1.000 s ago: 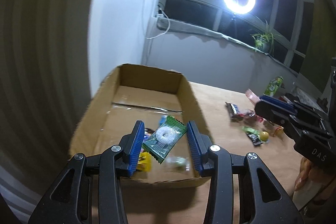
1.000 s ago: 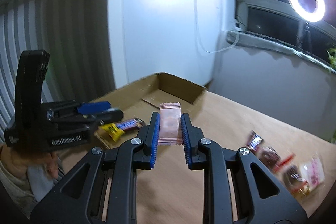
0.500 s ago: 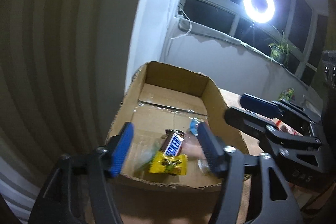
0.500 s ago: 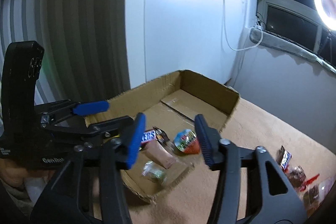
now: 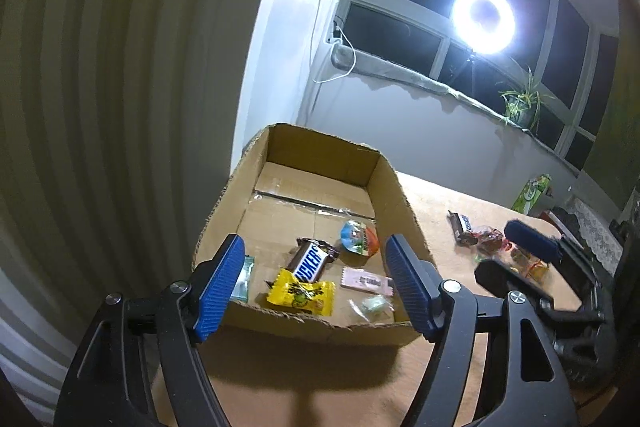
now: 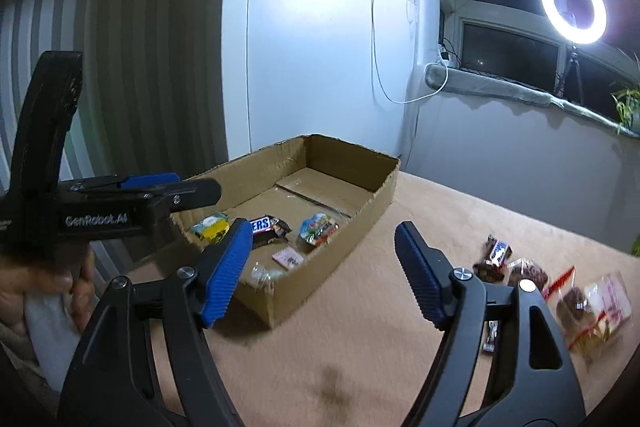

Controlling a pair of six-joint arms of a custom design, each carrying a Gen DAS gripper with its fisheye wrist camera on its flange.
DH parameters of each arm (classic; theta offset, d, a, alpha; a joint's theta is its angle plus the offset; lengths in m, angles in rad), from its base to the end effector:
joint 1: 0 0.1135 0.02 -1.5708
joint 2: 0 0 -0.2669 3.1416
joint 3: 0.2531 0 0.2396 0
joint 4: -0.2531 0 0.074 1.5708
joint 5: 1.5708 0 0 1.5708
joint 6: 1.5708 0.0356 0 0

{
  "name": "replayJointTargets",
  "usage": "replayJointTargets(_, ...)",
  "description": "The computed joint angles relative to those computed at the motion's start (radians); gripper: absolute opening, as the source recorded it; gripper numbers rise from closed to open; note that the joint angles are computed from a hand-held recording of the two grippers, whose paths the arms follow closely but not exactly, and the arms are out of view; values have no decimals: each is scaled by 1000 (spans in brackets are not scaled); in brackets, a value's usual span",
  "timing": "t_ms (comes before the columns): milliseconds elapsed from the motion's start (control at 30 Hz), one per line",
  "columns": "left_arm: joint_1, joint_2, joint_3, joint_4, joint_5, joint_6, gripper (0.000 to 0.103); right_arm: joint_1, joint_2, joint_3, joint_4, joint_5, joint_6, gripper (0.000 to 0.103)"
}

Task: Organize snacks
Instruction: 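Move both grippers back to the snack pile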

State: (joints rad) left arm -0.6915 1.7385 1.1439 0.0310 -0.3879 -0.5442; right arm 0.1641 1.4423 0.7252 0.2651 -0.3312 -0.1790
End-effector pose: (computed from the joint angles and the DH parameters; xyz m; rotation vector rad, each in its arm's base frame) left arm 0.3019 -0.2324 0.2393 -0.0719 2.1043 -0.3330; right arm 0.2910 0.0599 0.2239 -0.5477 1.9354 0.3250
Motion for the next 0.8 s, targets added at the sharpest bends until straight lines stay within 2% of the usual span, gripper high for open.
replayJointTargets(100,-19,6,19,-20,-14,5,78,-22,-26,-32,-14,-15,-11,77)
replayJointTargets(333,-80,49,107,-87,-38,21,78,-94,-64,-83,-58,-65,-61,77)
replayJointTargets(500,-140,110,206,-126,-46,44,78,-217,-68,-118,-110,-107,-122,77)
replayJointTargets(800,-218,323,478,-245,23,82,80,-480,70,10,-283,-162,-269,77)
